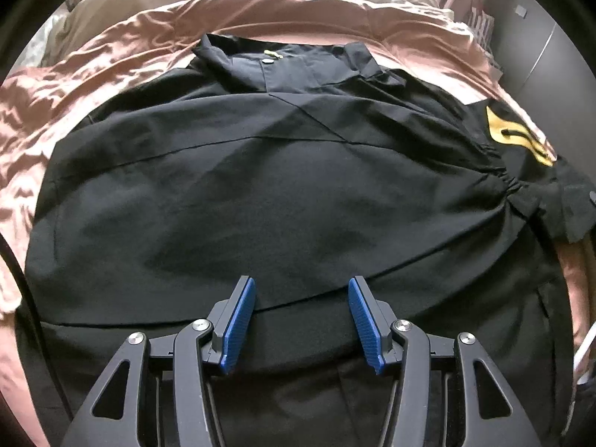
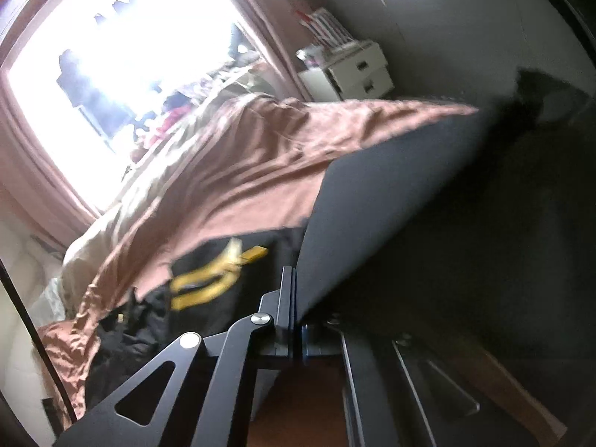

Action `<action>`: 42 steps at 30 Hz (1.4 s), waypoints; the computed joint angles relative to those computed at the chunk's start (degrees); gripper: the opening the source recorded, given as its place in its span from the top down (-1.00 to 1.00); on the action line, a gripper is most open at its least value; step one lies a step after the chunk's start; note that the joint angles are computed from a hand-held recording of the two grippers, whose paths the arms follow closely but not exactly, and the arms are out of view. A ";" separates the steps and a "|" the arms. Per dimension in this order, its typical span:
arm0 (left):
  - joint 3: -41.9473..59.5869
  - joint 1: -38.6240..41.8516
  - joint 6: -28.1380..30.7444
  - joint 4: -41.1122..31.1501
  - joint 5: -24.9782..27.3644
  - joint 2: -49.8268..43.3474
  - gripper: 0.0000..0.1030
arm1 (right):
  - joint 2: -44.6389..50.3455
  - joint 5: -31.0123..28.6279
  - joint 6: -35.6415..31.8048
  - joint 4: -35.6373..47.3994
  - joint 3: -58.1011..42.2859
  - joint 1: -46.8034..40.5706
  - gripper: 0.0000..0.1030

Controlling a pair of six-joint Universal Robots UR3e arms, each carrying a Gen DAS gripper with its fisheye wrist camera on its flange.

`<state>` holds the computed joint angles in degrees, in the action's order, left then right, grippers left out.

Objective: Fold large clothes

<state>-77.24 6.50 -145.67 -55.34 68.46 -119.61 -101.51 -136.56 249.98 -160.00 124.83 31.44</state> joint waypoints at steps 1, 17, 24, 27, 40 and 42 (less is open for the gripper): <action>-0.02 0.43 0.18 -0.57 -0.68 0.33 -0.05 | 0.93 -0.99 -0.11 0.13 -1.80 1.38 1.00; 0.11 16.19 9.72 -11.64 -8.33 8.73 -0.05 | 29.56 -4.60 -12.50 -4.88 -40.21 17.15 1.00; 2.58 22.91 13.23 -16.13 -10.45 8.39 -0.06 | 39.53 4.33 -17.51 -2.58 -53.36 15.56 1.00; 3.33 25.36 14.24 -17.39 -11.00 7.93 -0.06 | 42.00 9.60 -20.09 -0.54 -57.56 13.93 1.00; 6.31 32.40 17.24 -19.98 -10.80 3.93 -0.05 | 56.41 31.33 -26.63 27.85 -86.86 0.46 1.00; 6.17 32.73 17.41 -19.94 -10.68 3.91 -0.05 | 54.39 34.58 -26.00 26.91 -82.89 -1.30 1.00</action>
<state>-71.07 39.22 -128.26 -75.28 57.79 -115.70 -47.12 -101.97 223.98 -133.09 41.94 30.14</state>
